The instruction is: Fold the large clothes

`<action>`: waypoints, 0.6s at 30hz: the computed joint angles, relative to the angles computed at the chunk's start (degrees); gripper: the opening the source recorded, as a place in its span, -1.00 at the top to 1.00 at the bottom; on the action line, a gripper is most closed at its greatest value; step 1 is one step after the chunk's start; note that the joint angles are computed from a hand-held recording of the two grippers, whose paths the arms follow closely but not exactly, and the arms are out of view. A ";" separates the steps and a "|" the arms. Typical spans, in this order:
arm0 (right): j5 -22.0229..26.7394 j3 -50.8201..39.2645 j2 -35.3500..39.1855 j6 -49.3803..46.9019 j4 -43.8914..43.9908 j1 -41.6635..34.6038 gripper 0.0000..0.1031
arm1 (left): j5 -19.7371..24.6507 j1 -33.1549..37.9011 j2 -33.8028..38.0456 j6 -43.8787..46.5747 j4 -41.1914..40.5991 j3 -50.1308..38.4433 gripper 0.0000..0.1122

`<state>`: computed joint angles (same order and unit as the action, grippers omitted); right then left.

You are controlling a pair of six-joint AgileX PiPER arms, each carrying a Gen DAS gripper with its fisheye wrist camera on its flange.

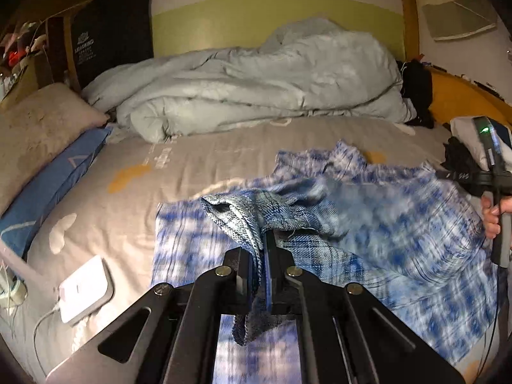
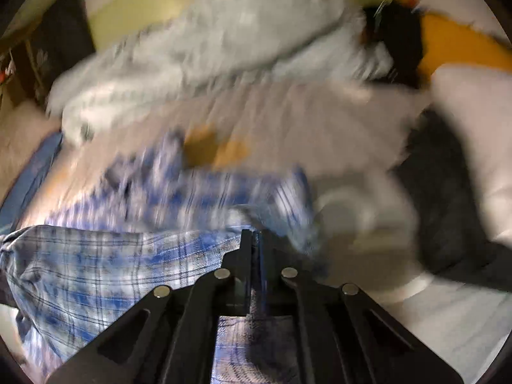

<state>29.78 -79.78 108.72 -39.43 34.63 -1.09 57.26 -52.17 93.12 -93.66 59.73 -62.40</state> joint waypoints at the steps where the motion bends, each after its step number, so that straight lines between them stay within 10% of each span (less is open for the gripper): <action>1: -1.74 0.08 -0.77 0.96 -0.95 -0.10 0.94 | -0.78 0.86 0.78 0.59 0.45 -1.25 0.92; 10: 9.92 -18.77 6.17 15.36 -12.28 -2.47 0.86 | 0.94 13.56 16.43 19.98 -9.81 -27.25 0.92; 13: 6.35 -16.29 6.15 19.51 -20.75 -0.79 0.11 | 3.11 15.58 18.74 22.23 -12.35 -29.21 0.92; 18: 3.64 -6.84 1.22 7.40 -9.13 -4.56 -0.10 | 1.73 17.37 17.73 20.86 -13.42 -23.32 0.92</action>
<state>33.43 -86.62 109.94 -32.03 25.51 -5.65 58.99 -34.80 110.85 -72.80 46.31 -85.73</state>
